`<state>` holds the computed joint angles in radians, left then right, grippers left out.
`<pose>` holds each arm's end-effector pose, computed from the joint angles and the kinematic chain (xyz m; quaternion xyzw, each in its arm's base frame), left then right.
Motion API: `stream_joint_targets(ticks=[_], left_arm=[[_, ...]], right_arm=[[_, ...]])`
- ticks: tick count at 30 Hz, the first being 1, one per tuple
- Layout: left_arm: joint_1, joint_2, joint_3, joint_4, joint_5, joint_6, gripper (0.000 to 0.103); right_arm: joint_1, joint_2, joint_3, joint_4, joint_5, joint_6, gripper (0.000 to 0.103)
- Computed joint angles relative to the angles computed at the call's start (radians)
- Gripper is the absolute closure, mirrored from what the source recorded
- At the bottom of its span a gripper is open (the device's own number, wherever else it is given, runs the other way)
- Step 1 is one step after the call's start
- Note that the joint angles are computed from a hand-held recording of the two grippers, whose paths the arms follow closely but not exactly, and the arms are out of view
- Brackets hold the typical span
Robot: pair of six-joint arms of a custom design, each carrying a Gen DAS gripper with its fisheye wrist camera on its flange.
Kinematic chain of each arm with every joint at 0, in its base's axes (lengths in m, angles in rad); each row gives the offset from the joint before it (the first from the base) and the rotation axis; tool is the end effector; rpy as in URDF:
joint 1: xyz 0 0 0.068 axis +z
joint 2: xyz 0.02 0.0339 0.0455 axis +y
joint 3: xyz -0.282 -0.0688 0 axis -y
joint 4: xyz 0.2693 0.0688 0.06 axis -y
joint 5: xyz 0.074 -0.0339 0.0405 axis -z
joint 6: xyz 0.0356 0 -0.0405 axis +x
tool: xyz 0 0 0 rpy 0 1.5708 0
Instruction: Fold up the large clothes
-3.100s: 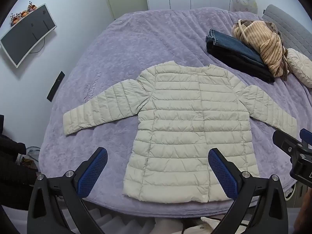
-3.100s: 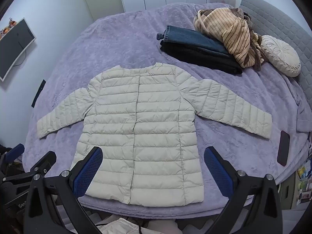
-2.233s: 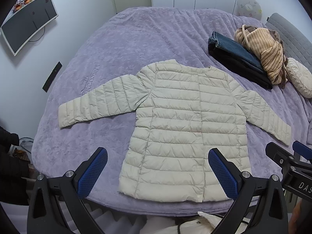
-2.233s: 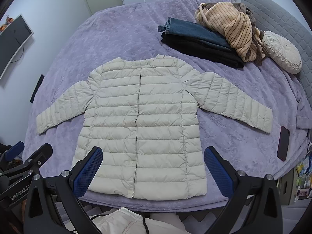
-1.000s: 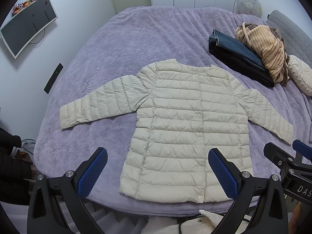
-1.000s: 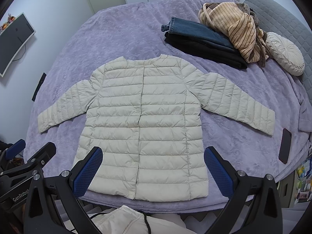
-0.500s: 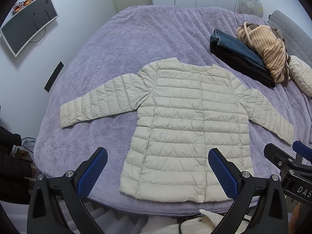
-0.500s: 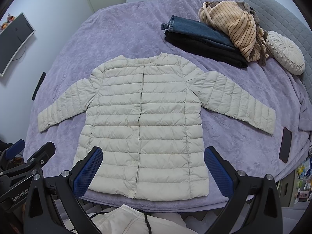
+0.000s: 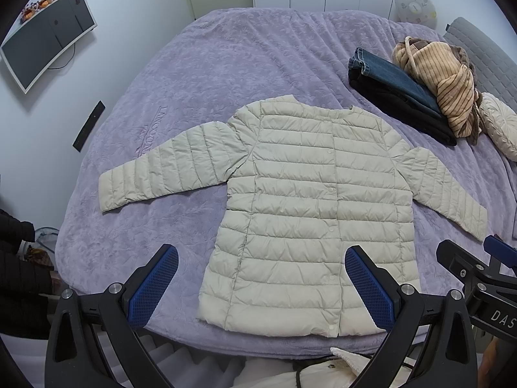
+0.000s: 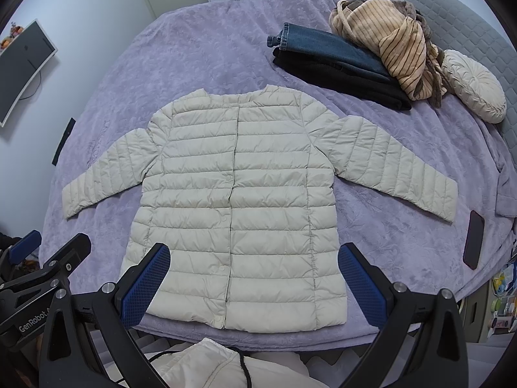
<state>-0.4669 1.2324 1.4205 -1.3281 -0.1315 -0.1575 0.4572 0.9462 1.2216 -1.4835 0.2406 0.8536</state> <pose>0.2033 -0.0973 0.3895 0.1363 0.9653 -0.0044 0.2227 0.1262 0.0526 0.3717 0.2135 0.9531 0.0155 0.2139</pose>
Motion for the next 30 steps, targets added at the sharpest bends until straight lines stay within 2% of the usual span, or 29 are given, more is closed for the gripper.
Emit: stream_joint_targets(ticks=[30], left_arm=[[0.005,0.008,0.010,-0.005,0.004,0.005,0.000]], right_arm=[[-0.021,0.009,-0.001,0.010,-0.012,-0.017,0.000]])
